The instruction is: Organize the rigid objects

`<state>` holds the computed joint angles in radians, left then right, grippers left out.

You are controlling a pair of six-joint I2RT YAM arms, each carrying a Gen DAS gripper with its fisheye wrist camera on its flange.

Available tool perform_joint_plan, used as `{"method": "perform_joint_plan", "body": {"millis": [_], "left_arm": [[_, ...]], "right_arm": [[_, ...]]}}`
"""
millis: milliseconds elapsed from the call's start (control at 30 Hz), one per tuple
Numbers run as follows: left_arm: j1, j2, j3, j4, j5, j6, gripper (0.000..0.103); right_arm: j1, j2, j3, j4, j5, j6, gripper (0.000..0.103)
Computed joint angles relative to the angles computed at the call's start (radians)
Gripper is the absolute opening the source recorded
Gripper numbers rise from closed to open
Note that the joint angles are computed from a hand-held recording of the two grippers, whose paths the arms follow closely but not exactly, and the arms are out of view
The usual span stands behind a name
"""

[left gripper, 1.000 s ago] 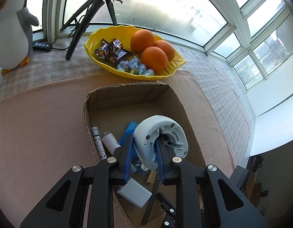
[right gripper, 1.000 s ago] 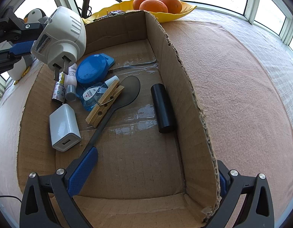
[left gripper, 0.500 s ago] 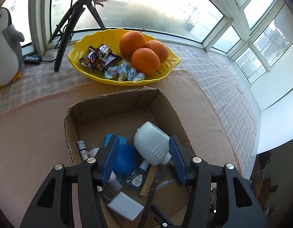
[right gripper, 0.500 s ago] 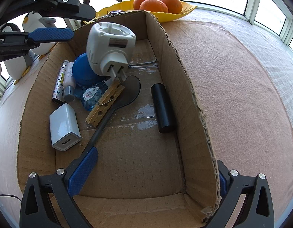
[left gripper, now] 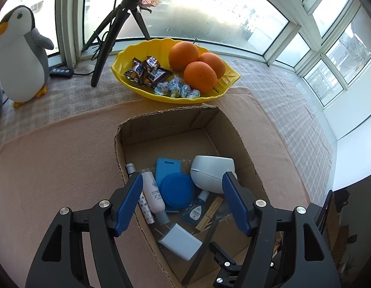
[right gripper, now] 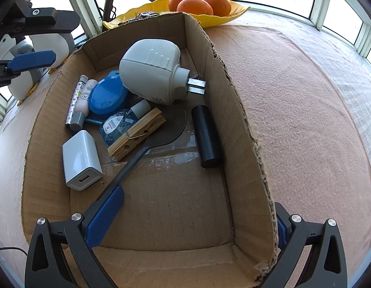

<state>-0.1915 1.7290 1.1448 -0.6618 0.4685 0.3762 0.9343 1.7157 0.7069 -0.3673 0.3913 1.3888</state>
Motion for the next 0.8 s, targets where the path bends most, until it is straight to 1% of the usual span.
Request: {"method": "perform_joint_plan", "body": {"millis": [167, 467, 667, 733, 767, 800], "left_arm": [[0.026, -0.022, -0.028, 0.002, -0.025, 0.022, 0.069], [0.086, -0.122, -0.122, 0.033, -0.082, 0.06, 0.069], [0.124, -0.22, -0.197, 0.058, -0.108, 0.071, 0.069], [0.141, -0.249, -0.208, 0.047, -0.099, 0.077, 0.07], [0.15, -0.264, -0.214, 0.04, -0.093, 0.084, 0.07], [0.158, -0.28, -0.222, 0.034, -0.094, 0.089, 0.073]], "right_arm": [[-0.015, 0.012, 0.025, -0.024, -0.007, -0.035, 0.103], [-0.014, -0.017, 0.053, -0.088, 0.029, -0.048, 0.103], [0.017, -0.045, 0.086, -0.164, 0.073, -0.053, 0.103], [0.034, -0.059, 0.098, -0.189, 0.096, -0.046, 0.103], [0.04, -0.065, 0.105, -0.202, 0.104, -0.044, 0.103], [0.061, -0.071, 0.114, -0.223, 0.115, -0.027, 0.103]]}}
